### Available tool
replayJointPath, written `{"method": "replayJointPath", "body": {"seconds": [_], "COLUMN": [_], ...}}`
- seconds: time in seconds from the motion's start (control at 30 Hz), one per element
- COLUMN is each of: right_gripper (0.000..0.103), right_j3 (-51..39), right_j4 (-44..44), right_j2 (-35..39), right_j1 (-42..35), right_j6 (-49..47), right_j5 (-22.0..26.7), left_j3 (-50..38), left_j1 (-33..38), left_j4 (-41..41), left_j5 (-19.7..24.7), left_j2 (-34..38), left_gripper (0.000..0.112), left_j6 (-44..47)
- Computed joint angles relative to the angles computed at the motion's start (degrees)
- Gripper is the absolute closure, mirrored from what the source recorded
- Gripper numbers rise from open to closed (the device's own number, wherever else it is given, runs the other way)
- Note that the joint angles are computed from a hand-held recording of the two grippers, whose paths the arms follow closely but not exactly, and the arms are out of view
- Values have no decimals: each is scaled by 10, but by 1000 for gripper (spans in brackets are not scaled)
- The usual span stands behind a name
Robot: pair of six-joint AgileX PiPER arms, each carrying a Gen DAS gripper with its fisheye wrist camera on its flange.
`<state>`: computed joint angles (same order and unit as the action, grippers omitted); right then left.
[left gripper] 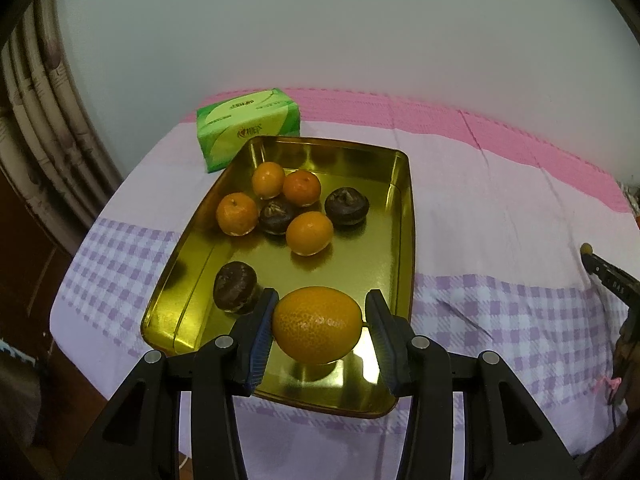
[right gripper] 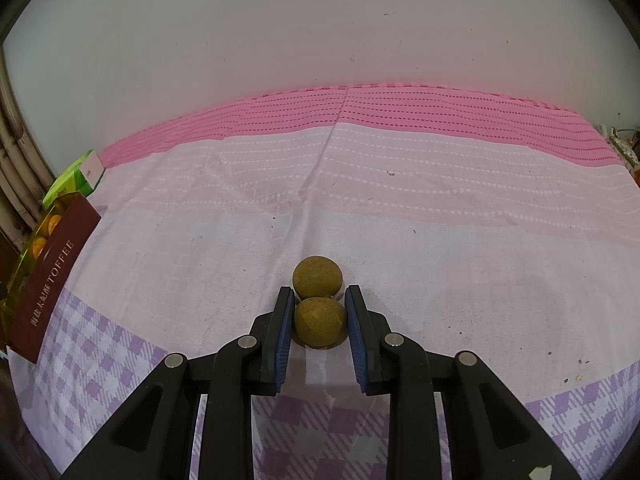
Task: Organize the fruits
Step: 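Carry the yellow orange over the tin with the left gripper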
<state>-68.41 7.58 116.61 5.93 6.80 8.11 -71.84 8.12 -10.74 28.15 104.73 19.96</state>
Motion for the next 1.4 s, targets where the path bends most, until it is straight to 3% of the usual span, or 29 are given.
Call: {"method": "replayJointPath", "body": {"seconds": [1.4], "right_gripper": [78], "right_j3": [2], "right_j4": [-32], "right_j2": [1], "right_j1": [2], "right_j6": [29], "right_j5": [-3], "left_j3": [-12], "left_j1": [-8], "left_j4": [25], "left_j5": [13], "left_j2": [23], "left_gripper": [66], "left_j6": [-20]}}
